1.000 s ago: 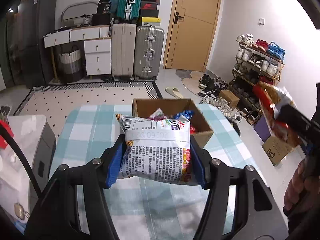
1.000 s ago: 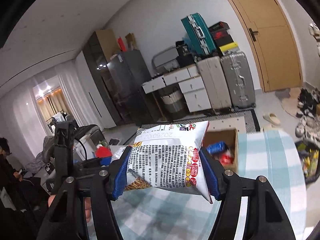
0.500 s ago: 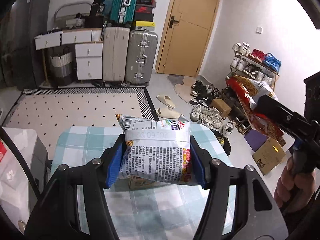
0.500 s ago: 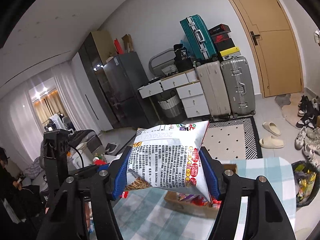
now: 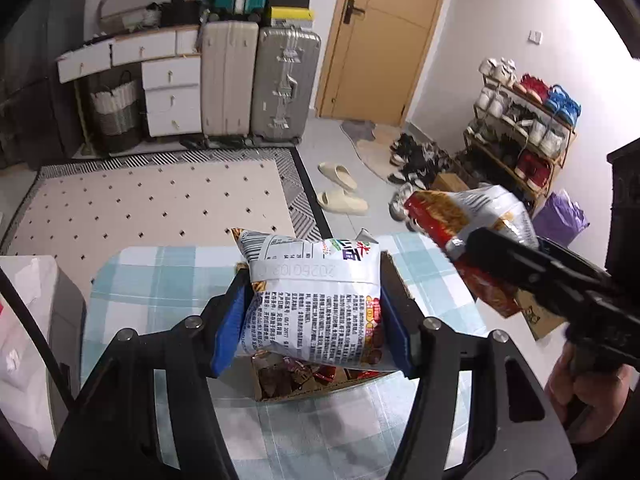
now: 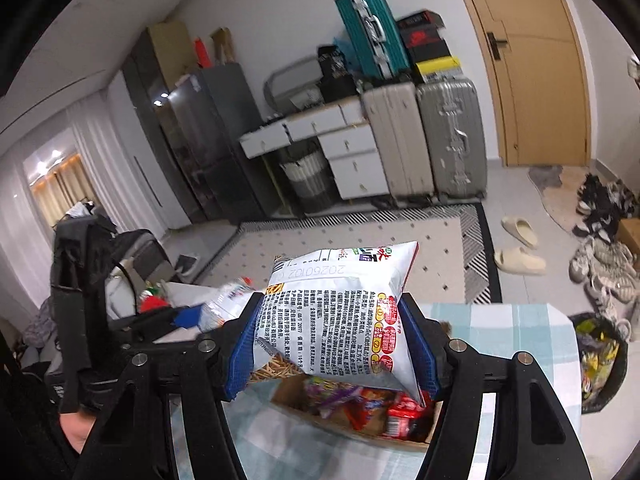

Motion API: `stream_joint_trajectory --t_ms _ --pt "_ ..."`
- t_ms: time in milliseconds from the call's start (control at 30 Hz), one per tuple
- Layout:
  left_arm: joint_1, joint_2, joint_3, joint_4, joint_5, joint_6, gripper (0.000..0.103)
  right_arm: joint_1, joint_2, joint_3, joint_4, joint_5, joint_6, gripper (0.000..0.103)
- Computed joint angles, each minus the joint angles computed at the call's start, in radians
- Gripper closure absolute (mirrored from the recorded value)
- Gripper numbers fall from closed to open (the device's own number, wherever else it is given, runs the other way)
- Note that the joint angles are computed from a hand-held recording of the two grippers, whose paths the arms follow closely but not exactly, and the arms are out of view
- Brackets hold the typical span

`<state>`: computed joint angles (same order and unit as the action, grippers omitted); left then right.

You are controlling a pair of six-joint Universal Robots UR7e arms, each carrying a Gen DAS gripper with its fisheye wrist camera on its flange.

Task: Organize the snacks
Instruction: 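Carry both held chip bags up and over the SF box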

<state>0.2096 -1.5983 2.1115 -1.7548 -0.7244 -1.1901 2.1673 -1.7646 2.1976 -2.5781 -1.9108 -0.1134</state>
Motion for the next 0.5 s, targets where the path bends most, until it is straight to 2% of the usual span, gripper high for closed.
stream_joint_trajectory --t_ms 233,500 --pt "0.115 0.052 0.087 -0.248 -0.038 0.123 0.045 -0.114 0.034 0.045 -0.024 -0.009 -0.027 0.037" --pt "0.217 0.117 0.156 -0.463 -0.086 0.242 0.045 -0.184 0.092 0.067 -0.059 -0.025 -0.080 0.037"
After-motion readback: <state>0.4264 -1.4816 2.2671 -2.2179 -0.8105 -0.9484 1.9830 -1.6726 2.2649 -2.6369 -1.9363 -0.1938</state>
